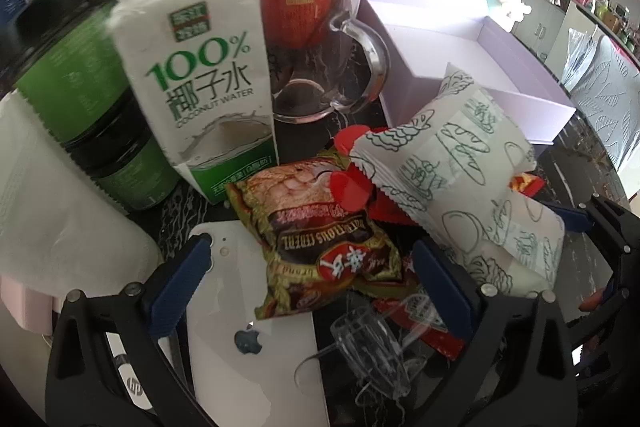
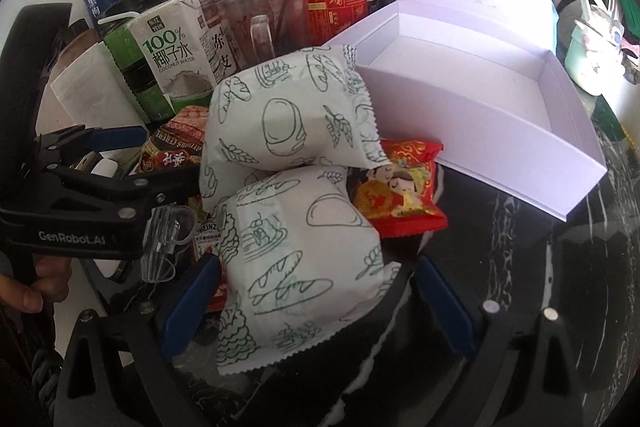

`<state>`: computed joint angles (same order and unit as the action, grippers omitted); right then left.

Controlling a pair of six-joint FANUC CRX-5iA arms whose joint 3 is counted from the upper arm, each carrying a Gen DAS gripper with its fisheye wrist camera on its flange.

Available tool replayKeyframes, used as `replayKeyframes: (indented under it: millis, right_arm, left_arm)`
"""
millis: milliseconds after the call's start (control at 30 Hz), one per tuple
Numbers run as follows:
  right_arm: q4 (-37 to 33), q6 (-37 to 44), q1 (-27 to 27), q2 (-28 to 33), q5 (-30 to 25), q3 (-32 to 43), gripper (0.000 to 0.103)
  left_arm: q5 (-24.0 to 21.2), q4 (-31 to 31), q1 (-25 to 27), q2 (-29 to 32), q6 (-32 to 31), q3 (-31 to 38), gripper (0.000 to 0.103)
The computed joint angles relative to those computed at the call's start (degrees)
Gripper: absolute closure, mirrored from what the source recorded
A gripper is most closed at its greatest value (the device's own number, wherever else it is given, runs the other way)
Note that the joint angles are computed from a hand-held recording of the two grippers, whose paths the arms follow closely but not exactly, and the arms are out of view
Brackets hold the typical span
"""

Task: Organize objects
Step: 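Grasp the brown-green chip bag with left gripper while right grasps the patterned bread bag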

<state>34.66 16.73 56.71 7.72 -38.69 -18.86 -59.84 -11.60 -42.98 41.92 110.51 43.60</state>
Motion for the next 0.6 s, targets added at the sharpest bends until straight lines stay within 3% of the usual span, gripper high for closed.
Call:
replayKeyframes:
  millis: [133, 333, 467, 600]
  right_arm:
    - [-1.7, 1.8, -0.3, 0.2, 0.9, 0.4, 0.009]
    - [-2.3, 4.6, -0.3, -0.4, 2.3, -0.1, 0.02]
    - [-1.9, 4.9, -0.1, -1.0, 3.4, -0.9, 0.027]
    - [-2.1, 5.8, -0.1, -1.3, 4.2, -0.9, 0.036]
  left_arm:
    - [-2.4, 0.2, -0.1, 2.4, -1.1, 3.4, 0.009]
    - [-2.6, 0.4, -0.3, 3.3, -1.3, 4.3, 0.021]
    - [-1.7, -0.5, -0.7, 2.9, -1.3, 3.8, 0.035]
    - [-0.3, 0.8, -0.3, 2.0, -1.0, 2.1, 0.04]
